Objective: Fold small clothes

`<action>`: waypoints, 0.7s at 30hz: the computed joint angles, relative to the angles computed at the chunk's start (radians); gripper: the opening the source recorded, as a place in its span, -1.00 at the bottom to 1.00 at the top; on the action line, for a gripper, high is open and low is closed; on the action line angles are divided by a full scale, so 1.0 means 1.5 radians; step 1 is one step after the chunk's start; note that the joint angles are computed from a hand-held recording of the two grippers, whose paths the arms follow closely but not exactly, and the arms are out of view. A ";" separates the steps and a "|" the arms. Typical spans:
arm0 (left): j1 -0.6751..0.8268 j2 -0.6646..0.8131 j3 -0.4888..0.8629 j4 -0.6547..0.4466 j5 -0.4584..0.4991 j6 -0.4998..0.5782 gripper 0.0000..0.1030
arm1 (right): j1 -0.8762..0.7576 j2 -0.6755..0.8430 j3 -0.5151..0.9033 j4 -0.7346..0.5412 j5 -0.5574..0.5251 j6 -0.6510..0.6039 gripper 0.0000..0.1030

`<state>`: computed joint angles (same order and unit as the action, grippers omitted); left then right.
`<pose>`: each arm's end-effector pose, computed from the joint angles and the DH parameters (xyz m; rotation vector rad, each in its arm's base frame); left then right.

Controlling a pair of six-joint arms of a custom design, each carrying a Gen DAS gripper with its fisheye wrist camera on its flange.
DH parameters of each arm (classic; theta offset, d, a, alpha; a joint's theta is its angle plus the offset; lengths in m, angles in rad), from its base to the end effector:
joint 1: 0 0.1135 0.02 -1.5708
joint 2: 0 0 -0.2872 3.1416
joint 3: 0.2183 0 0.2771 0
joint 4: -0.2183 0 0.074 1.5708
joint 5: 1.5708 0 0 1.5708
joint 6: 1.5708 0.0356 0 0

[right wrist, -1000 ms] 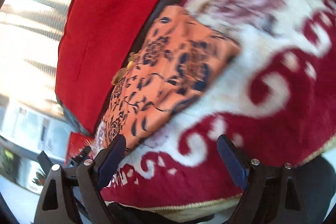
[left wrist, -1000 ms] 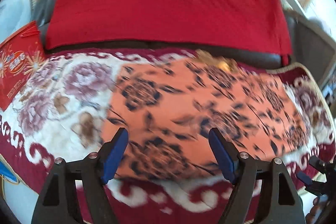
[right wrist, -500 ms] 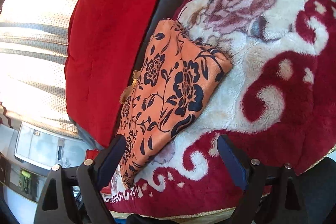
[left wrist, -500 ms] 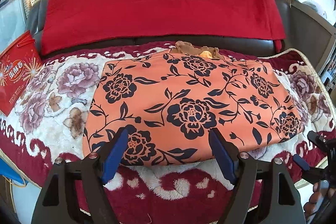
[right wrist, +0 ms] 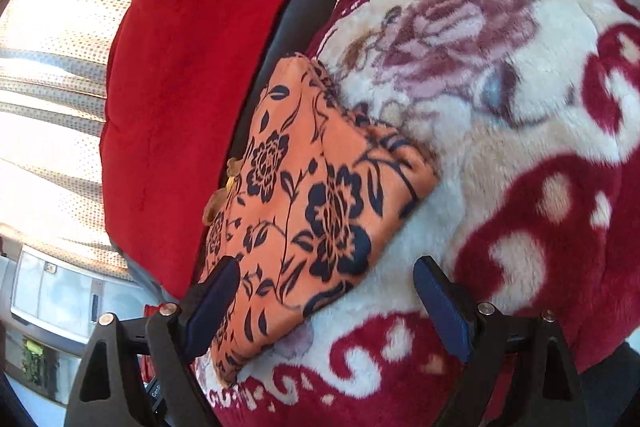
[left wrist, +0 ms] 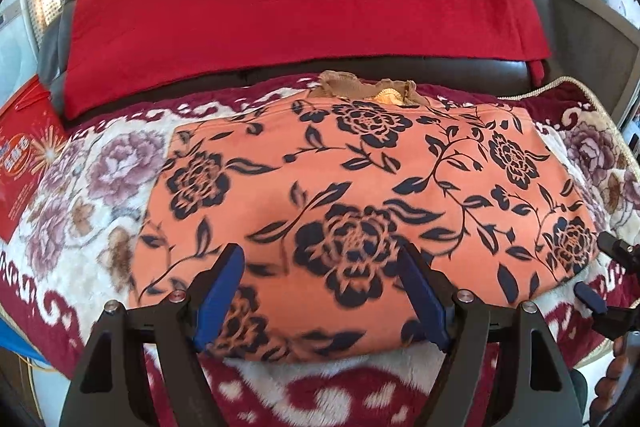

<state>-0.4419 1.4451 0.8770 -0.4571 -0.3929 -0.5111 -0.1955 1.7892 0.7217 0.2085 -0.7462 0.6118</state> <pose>0.2768 -0.1159 0.2121 -0.2239 2.4749 0.1204 0.3291 -0.0405 0.1100 0.6164 2.3251 1.0945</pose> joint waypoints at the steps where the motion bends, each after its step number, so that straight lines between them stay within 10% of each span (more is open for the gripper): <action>1: -0.001 0.016 0.008 0.009 0.000 0.006 0.54 | 0.004 0.007 0.008 0.005 0.005 0.007 0.76; 7: -0.002 0.124 0.048 0.034 -0.007 0.019 0.54 | 0.035 0.042 0.055 0.010 0.066 0.008 0.66; 8: -0.007 0.128 0.042 0.045 -0.018 0.021 0.56 | 0.043 0.041 0.064 0.001 0.083 -0.008 0.16; 9: -0.013 0.129 0.039 0.051 -0.029 0.022 0.58 | 0.058 0.046 0.092 -0.046 0.115 -0.050 -0.83; 15: -0.007 0.120 0.028 0.055 -0.017 0.026 0.63 | 0.100 -0.018 0.071 -0.065 0.230 -0.105 -0.83; 21: -0.002 0.116 0.028 0.048 -0.011 0.027 0.66 | 0.054 0.050 0.080 -0.051 0.131 -0.050 -0.50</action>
